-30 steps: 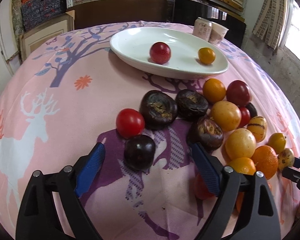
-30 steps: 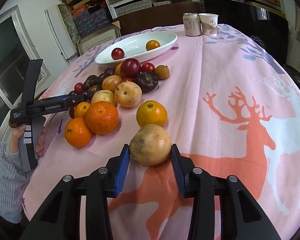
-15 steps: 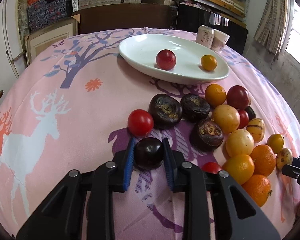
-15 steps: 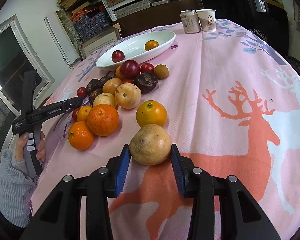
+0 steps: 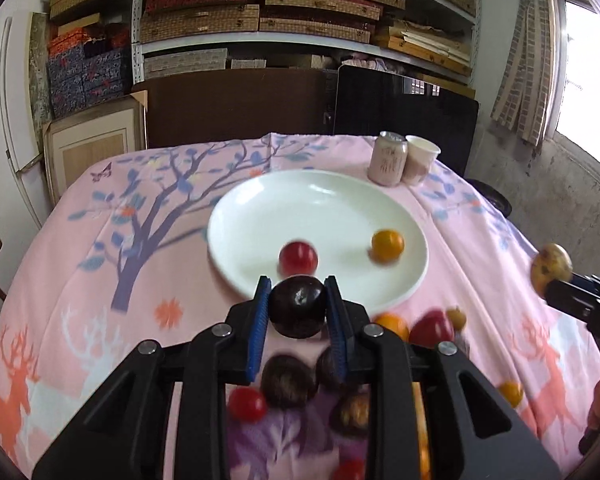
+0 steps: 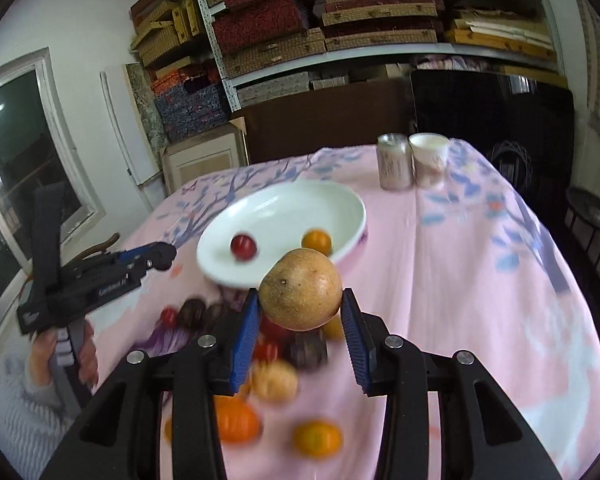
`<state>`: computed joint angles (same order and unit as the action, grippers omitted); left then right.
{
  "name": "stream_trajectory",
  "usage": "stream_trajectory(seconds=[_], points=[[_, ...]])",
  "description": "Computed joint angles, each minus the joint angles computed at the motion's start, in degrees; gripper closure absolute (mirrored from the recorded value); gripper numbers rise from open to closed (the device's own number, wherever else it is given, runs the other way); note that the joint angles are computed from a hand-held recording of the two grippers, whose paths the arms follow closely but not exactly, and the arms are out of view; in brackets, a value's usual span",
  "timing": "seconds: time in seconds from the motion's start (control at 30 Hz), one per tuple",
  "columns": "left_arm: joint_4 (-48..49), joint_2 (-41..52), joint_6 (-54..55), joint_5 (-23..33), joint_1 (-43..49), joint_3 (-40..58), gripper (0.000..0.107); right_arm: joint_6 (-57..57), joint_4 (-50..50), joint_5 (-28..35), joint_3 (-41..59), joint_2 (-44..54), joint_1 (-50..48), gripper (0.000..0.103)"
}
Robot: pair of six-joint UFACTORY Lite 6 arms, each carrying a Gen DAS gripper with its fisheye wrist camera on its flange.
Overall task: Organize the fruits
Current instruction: 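Lower the plum and pear onto the white plate and open both tools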
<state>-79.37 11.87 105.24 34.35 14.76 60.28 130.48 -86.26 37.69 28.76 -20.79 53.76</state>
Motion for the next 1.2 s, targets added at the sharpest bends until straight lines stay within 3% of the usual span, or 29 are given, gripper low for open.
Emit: stream_trajectory(seconds=[0.1,0.23,0.3,0.37,0.4,0.47,0.53,0.6,0.73,0.9,1.2], points=[[1.0,7.2,-5.8,-3.7,-4.3,8.9,0.081,2.9,-9.1,-7.8,11.5,14.1,-11.0,0.062],[11.8,22.3,-22.6,-4.9,-6.9,27.1,0.081,3.9,-16.1,-13.5,26.8,31.3,-19.4,0.062],[14.7,27.4,-26.4,-4.7,-7.2,32.5,0.080,2.8,-16.8,-16.5,32.0,36.8,-22.5,0.062],[17.8,31.5,-29.5,-4.6,-7.6,36.9,0.080,9.6,-22.9,-18.1,33.2,39.2,-24.8,0.061],[19.3,33.2,-30.8,-5.1,-7.8,38.9,0.077,14.2,-27.2,-19.7,33.2,40.0,-26.3,0.061],[18.9,35.9,-32.1,-4.0,-7.5,42.1,0.057,25.1,-37.3,-20.9,31.7,40.3,-27.8,0.057],[19.3,37.9,-33.5,-1.6,-7.4,44.9,0.050,29.2,-40.5,-20.3,30.3,40.2,-28.7,0.054],[19.2,37.4,-32.1,-3.1,-8.3,43.8,0.049,29.6,-41.0,-20.5,29.9,40.0,-29.2,0.054],[14.9,33.7,-25.8,-7.5,-9.8,38.1,0.034,33.5,-43.9,-20.6,28.9,39.3,-29.5,0.051],[11.3,29.5,-22.2,-7.2,-9.4,33.6,0.032,28.0,-38.5,-18.9,25.7,34.6,-27.1,0.049],[-5.4,11.8,2.9,-7.3,-3.5,7.0,0.023,31.1,-33.5,-9.3,5.3,15.1,-18.7,0.040]])
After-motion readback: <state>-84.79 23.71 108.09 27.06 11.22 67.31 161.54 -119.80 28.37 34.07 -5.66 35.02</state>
